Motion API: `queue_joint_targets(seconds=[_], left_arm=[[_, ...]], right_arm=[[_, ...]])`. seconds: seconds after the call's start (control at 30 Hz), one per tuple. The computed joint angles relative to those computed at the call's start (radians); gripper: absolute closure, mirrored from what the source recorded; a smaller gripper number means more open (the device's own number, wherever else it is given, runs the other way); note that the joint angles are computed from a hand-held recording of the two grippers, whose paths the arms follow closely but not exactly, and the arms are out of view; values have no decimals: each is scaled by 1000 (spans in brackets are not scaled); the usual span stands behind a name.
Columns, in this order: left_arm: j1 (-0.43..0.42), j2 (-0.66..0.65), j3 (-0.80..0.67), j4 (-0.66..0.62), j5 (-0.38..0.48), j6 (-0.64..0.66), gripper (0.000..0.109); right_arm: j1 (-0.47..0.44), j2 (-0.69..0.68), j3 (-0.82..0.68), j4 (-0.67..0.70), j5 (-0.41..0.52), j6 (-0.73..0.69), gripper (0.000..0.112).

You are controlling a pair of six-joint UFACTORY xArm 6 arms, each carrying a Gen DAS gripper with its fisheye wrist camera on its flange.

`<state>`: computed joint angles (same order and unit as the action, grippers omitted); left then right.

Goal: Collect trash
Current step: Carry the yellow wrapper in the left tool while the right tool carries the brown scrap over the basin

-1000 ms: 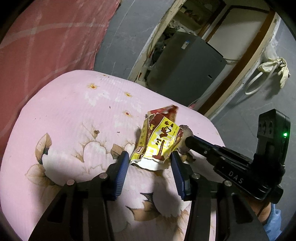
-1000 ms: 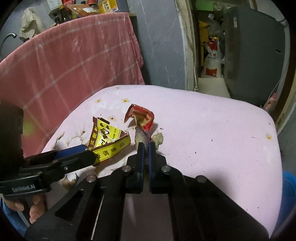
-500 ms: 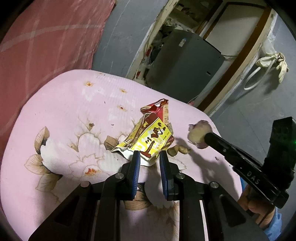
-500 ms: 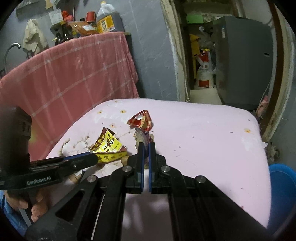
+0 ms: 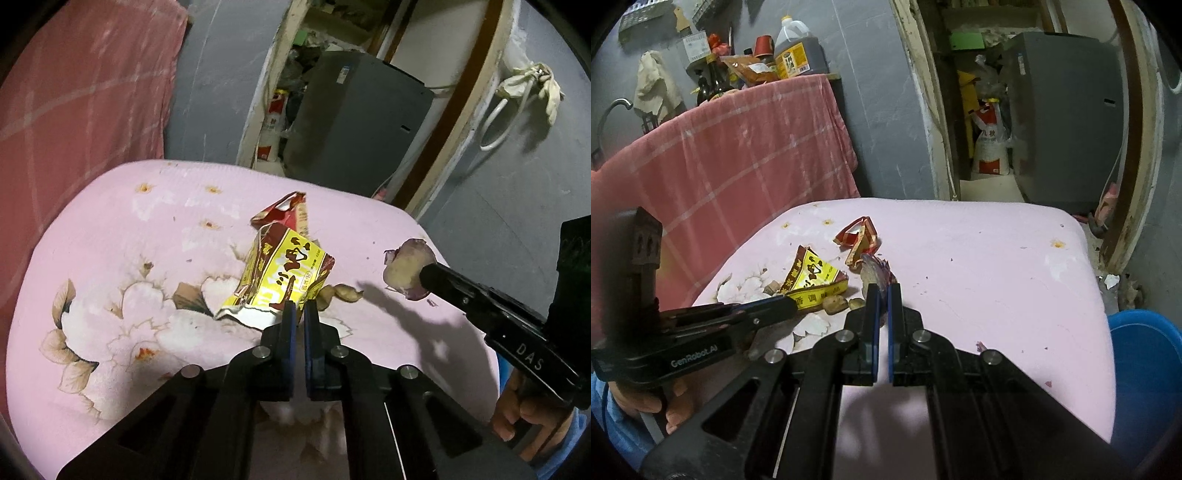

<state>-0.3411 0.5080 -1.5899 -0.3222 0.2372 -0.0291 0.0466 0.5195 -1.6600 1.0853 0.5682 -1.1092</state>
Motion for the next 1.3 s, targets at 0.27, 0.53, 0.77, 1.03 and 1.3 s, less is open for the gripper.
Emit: queue_joint_targets(seconds=[0.27, 0.53, 0.77, 1.03, 1.3], left_arm=[[-24, -51, 80, 92, -115, -96, 108], [-87, -95, 106, 37, -274, -57, 108], [-206, -47, -26, -327, -325, 304, 108], [-274, 86, -235, -314, -229, 308, 108], [-308, 284, -514, -122, -63, 121, 108]], right_arm=[[-13, -94, 103, 182, -29, -177, 109], [-45, -247, 223, 474, -77, -471, 109], [-110, -351, 297, 687, -118, -673, 109], [-217, -380, 333, 745, -153, -720, 109], [-301, -344, 343, 734, -201, -711, 109]])
